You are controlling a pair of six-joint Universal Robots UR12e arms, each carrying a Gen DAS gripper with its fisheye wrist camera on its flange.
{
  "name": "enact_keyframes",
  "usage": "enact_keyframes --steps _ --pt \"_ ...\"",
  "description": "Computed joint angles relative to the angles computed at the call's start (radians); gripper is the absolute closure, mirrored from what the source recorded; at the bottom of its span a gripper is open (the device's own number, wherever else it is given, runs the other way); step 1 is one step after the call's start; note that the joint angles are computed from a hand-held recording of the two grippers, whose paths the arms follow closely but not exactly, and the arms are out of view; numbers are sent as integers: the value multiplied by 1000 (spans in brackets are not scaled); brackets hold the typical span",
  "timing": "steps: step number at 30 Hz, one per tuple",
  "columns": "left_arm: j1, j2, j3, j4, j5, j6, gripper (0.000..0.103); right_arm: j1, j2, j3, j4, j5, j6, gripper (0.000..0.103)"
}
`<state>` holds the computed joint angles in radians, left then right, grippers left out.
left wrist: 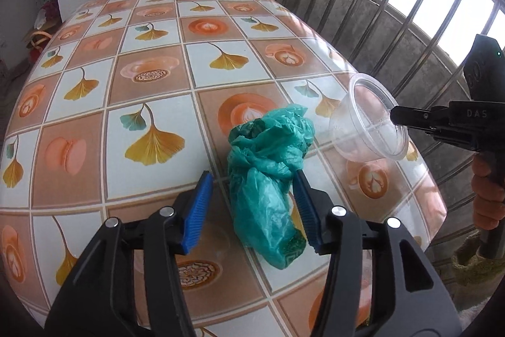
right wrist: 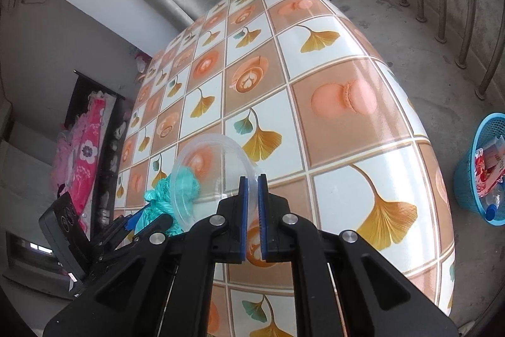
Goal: Collect trash
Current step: 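Lift and carry the cup and green bag over the wastebasket with both grippers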
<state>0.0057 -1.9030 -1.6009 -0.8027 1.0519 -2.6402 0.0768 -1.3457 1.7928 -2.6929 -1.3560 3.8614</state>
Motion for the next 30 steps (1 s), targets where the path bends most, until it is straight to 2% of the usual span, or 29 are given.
enact_keyframes --steps 6,8,12,21,30 --pt "-23 -7 -7 62 71 -2 54 -3 1 6 2 8 8 95" --pt "-28 -7 -10 70 79 5 62 -5 1 9 2 14 11 94" --pt "-38 -7 -17 94 101 21 65 -8 3 15 -6 24 18 94" --pt "-48 2 -33 130 115 42 67 -30 4 47 -92 102 45 96" --pt "-54 18 -48 171 116 62 67 -35 -8 64 -144 107 61 97"
